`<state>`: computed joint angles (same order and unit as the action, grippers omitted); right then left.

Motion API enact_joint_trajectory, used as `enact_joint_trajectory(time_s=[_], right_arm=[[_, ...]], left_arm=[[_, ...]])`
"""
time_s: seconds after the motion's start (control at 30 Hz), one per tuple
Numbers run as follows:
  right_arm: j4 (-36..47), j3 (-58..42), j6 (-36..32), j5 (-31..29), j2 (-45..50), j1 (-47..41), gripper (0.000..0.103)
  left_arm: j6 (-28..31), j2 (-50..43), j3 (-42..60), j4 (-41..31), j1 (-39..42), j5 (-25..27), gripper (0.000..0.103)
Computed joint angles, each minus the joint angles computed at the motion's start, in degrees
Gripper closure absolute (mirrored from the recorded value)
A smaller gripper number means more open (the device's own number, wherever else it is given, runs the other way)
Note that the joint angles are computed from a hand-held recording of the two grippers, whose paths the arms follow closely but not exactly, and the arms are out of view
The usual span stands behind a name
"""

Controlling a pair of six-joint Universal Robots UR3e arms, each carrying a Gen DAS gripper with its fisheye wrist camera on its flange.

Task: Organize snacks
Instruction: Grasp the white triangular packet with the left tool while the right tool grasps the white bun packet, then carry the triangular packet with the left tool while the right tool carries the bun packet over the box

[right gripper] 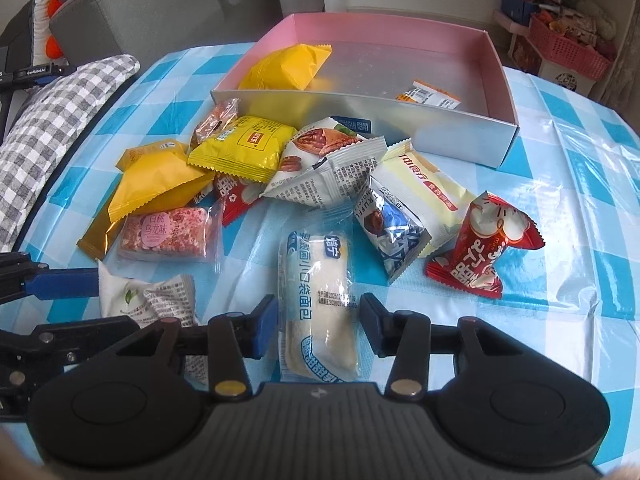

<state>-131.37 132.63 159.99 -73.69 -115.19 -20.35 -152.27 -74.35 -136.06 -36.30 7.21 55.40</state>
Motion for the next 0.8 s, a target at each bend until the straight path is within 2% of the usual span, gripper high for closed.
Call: enact_joint_trajectory(time_s=[0.07,0.3,0.43,0.53,0.8], right_arm=[[-1.24,0.63,-1.13,-0.98,-0.15,0.80,0.062],[-7.75,3.71,-3.49,-6.02,-0.42,5.09,0.068],[-8.87,3.92,-3.64,-7.26,-0.30,5.85,0.074],[-6.59,3.20,-3.75,-7.04,-1.28,4.56,0.080],[6.02,-0.09,-4.65,0.38,-5.37,-3.28,0.085]], left_arm=[[0.18,-1.35,0.01,1.66,-1.53,1.07,0.036],[-2.24,-6.91,-0.08,8.29,-6.07,5.49,0.036],[-3.47,-7.93,0.36,7.76,-5.57,4.96,0.039],[-3.70,-7.15,0.54,6.06,-4.72,4.01,0.051],[-5.64,-5.62,2.10,3.45,-5.66,5.44,0.058]])
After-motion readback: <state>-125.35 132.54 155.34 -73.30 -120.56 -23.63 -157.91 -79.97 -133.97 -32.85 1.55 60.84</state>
